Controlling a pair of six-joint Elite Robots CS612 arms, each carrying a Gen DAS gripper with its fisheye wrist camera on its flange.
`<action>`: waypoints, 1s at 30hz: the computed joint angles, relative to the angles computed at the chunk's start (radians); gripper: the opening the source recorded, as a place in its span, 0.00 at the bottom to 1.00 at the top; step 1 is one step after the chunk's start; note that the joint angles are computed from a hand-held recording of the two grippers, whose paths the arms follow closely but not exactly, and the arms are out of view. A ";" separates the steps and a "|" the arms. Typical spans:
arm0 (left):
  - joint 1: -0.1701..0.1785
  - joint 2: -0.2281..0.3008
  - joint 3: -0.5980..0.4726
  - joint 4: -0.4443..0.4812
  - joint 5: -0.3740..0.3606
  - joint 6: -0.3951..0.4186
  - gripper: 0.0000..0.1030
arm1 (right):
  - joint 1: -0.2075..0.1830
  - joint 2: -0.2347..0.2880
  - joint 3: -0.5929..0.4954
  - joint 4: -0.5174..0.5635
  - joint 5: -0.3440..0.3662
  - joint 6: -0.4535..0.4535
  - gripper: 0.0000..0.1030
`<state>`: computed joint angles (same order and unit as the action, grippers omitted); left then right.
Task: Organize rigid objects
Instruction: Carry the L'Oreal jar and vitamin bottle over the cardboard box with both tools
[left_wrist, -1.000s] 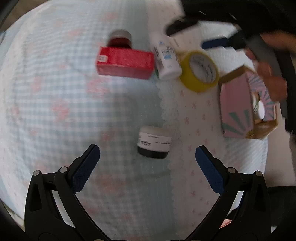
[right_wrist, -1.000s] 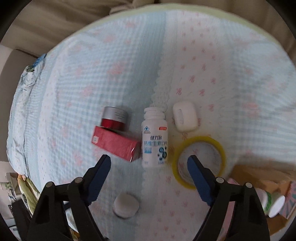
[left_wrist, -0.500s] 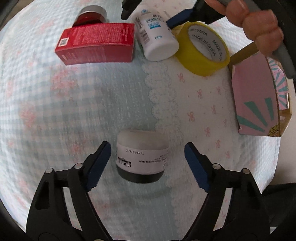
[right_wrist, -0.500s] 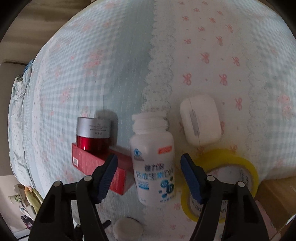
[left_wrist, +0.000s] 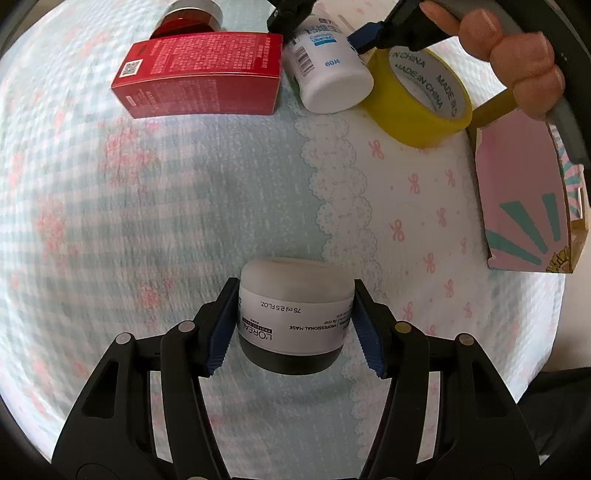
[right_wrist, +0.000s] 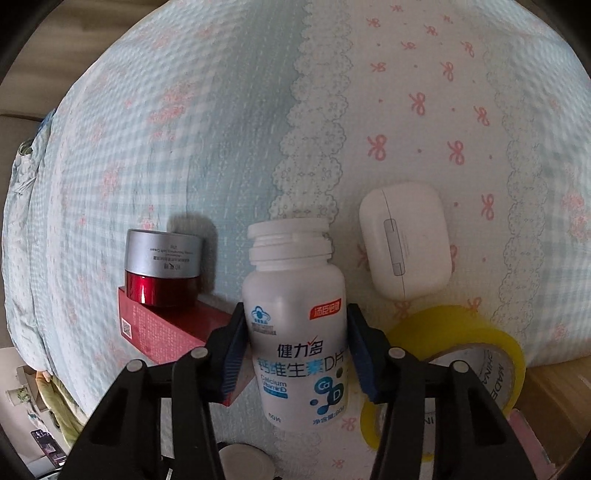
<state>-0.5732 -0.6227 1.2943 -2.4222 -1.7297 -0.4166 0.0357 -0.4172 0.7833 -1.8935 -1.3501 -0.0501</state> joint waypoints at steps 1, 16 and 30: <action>0.004 -0.004 0.007 -0.004 -0.005 0.000 0.54 | 0.000 -0.003 0.010 -0.010 0.000 -0.001 0.46; 0.052 -0.064 0.063 -0.081 -0.022 -0.110 0.53 | -0.016 -0.134 0.201 -0.179 0.018 0.018 0.45; 0.038 -0.237 0.162 -0.164 0.015 -0.058 0.53 | -0.036 -0.391 0.493 -0.360 0.082 0.111 0.45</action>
<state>-0.5350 -0.8593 1.4558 -2.5858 -1.7143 -0.4749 -0.0001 -0.8084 1.2761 -2.2532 -1.2677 0.0608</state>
